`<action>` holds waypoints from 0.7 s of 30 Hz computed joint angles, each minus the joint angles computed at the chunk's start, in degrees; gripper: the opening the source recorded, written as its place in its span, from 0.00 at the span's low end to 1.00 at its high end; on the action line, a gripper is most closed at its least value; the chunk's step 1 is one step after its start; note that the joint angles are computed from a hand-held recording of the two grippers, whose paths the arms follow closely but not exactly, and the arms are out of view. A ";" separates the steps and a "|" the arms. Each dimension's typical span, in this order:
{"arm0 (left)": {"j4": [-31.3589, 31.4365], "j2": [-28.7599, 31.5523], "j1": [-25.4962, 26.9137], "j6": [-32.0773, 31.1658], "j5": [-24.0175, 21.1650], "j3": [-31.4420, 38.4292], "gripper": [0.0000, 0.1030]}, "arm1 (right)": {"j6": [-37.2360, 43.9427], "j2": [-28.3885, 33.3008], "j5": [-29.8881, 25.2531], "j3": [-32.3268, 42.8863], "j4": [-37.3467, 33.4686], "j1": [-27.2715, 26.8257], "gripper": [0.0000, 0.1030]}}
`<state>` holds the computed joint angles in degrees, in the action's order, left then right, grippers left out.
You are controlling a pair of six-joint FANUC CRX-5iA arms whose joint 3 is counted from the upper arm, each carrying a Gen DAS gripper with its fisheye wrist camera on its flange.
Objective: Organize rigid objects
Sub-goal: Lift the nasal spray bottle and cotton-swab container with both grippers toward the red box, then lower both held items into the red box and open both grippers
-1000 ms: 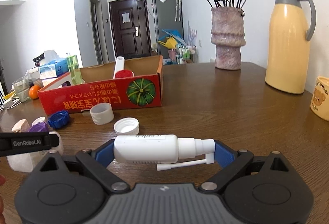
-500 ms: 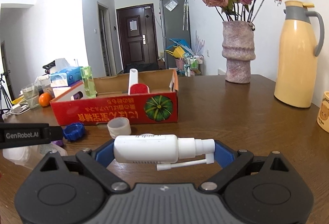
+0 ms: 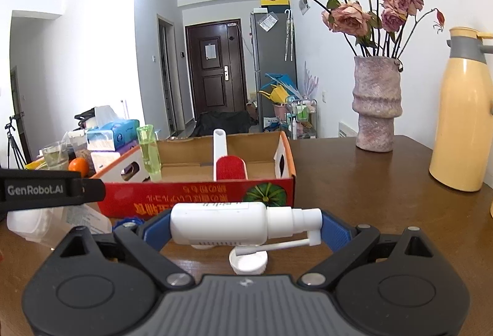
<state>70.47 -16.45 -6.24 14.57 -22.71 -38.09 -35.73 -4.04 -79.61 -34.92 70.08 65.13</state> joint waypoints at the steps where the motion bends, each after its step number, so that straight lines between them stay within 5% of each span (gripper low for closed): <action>1: -0.08 0.40 -0.03 0.28 -0.03 0.48 0.65 | 0.18 0.09 0.27 0.13 0.33 -0.46 0.95; 21: 6.21 9.16 -5.89 -1.43 5.31 8.72 0.65 | 2.90 2.05 6.76 2.55 6.75 -10.54 0.95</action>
<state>76.68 -7.28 -12.13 13.14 -17.40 -29.37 -32.83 -1.99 -72.85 -32.37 76.83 54.59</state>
